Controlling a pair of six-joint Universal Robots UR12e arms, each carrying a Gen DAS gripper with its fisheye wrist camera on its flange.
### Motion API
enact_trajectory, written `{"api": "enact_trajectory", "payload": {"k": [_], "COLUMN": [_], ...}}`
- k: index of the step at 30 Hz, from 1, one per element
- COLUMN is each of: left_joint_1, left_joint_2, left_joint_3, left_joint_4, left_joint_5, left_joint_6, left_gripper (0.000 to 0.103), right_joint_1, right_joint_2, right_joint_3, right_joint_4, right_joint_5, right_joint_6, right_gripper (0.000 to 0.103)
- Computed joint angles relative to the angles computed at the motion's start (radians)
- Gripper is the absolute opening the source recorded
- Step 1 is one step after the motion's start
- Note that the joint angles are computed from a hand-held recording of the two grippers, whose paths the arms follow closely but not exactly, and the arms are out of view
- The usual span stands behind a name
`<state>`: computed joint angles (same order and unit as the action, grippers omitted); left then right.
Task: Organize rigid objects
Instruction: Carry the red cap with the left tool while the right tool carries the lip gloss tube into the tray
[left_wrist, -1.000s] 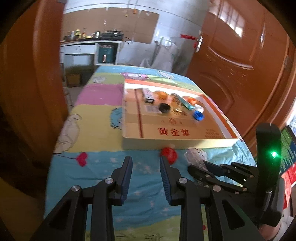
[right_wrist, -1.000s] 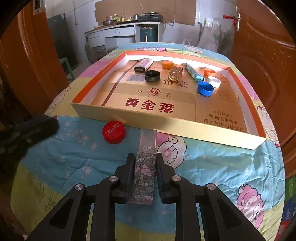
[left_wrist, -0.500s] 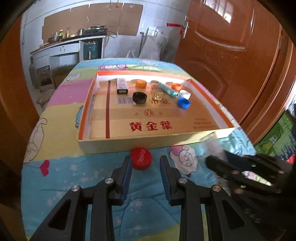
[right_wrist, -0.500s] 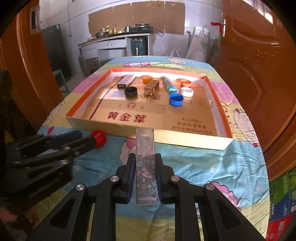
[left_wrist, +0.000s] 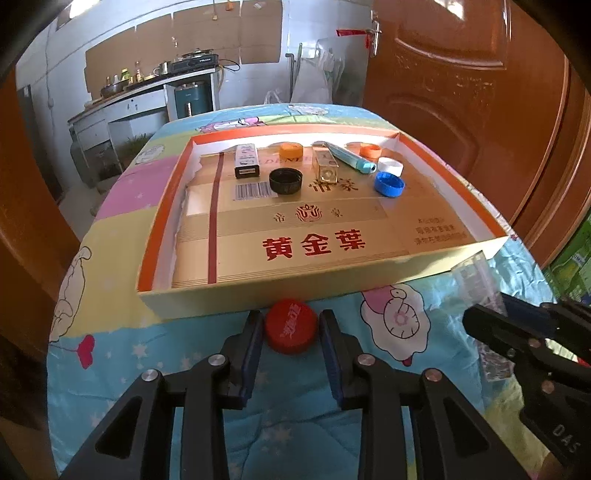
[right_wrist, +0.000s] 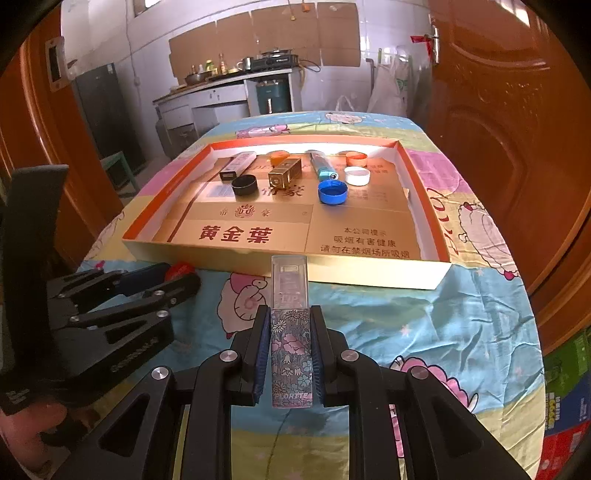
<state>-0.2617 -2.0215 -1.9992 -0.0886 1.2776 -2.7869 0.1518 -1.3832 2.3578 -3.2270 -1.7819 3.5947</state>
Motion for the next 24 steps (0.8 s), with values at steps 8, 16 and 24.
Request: {"api": "enact_trajectory", "payload": {"k": [8, 16, 24], "left_joint_1": [-0.002, 0.014, 0.028], "left_joint_2": [-0.007, 0.000, 0.026], "left_joint_3": [0.004, -0.004, -0.030], "left_joint_4": [0.004, 0.001, 0.021], "left_joint_5": [0.001, -0.039, -0.077], "left_joint_6": [-0.006, -0.028, -0.028], "left_gripper": [0.035, 0.030, 0.030], "right_joint_1": [-0.015, -0.014, -0.010], "right_joint_2": [-0.002, -0.008, -0.014], "right_joint_3": [0.012, 0.019, 0.018], "right_joint_4": [-0.014, -0.019, -0.021], "right_joint_5": [0.025, 0.027, 0.021], "right_joint_6": [0.007, 0.011, 0.004], "right_gripper": [0.021, 0.021, 0.020]}}
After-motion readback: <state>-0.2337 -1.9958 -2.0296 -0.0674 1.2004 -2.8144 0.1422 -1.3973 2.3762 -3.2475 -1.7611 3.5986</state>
